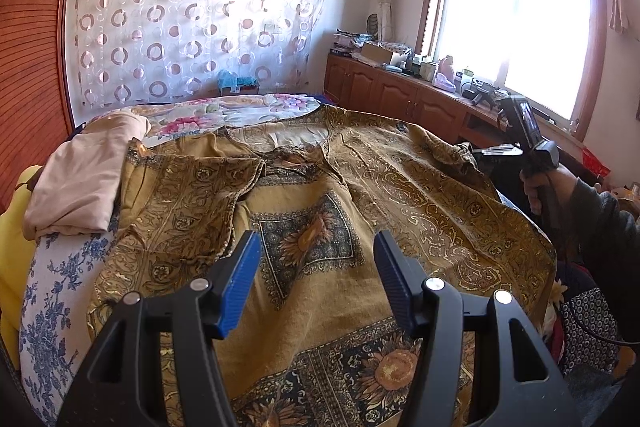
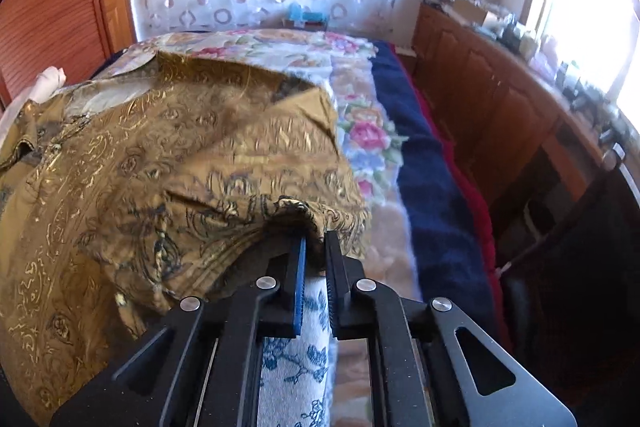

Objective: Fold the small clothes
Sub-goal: 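Fold the grasped side inward over the shirt body with the right gripper, release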

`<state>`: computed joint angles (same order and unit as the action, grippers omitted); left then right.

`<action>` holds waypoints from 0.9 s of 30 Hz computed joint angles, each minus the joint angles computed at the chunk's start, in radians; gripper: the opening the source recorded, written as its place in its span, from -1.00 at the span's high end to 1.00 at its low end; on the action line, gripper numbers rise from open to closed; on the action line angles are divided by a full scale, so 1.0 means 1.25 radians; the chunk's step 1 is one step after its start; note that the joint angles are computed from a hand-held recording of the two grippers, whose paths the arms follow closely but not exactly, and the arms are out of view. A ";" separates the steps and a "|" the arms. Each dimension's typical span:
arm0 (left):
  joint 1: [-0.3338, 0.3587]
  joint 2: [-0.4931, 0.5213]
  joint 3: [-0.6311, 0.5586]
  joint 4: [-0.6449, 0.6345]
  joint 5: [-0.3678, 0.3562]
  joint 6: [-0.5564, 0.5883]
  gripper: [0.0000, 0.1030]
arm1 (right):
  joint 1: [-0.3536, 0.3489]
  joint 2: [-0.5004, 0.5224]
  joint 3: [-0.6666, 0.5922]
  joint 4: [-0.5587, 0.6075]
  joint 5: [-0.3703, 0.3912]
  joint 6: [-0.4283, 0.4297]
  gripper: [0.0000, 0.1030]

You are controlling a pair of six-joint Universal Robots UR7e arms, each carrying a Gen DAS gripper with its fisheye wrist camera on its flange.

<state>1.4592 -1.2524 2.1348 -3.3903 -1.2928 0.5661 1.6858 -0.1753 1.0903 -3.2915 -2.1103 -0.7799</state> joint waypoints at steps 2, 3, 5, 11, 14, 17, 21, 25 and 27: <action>0.000 0.000 0.000 -0.001 0.001 0.000 -0.14 | 0.012 0.006 -0.008 -0.033 0.006 -0.027 0.89; 0.000 0.000 0.000 -0.001 0.001 0.000 -0.14 | 0.018 0.007 -0.010 -0.043 0.013 -0.037 0.89; 0.000 0.000 0.001 -0.001 0.001 0.000 -0.14 | 0.032 0.011 -0.014 -0.065 0.037 -0.061 0.89; 0.000 0.002 -0.001 -0.001 0.002 -0.002 -0.14 | 0.085 0.034 -0.034 -0.077 0.119 -0.140 0.89; 0.002 0.004 0.000 -0.005 0.002 -0.003 -0.14 | 0.108 0.056 -0.050 -0.060 0.155 -0.183 0.89; 0.004 0.004 0.000 -0.008 0.000 -0.007 -0.14 | 0.121 0.068 -0.055 -0.035 0.163 -0.195 0.72; 0.005 0.003 0.004 -0.011 -0.001 -0.009 -0.14 | 0.124 0.076 -0.066 -0.017 0.160 -0.179 -0.06; 0.008 0.003 0.002 -0.008 -0.005 -0.012 -0.14 | 0.103 0.071 -0.086 0.029 0.136 -0.105 -0.06; 0.010 0.002 0.001 -0.005 -0.007 -0.011 -0.14 | 0.094 0.065 -0.085 0.049 0.128 -0.060 -0.06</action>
<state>1.4720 -1.2505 2.1364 -3.3966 -1.3016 0.5521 1.8038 -0.0939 0.9841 -3.2299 -1.9507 -0.8545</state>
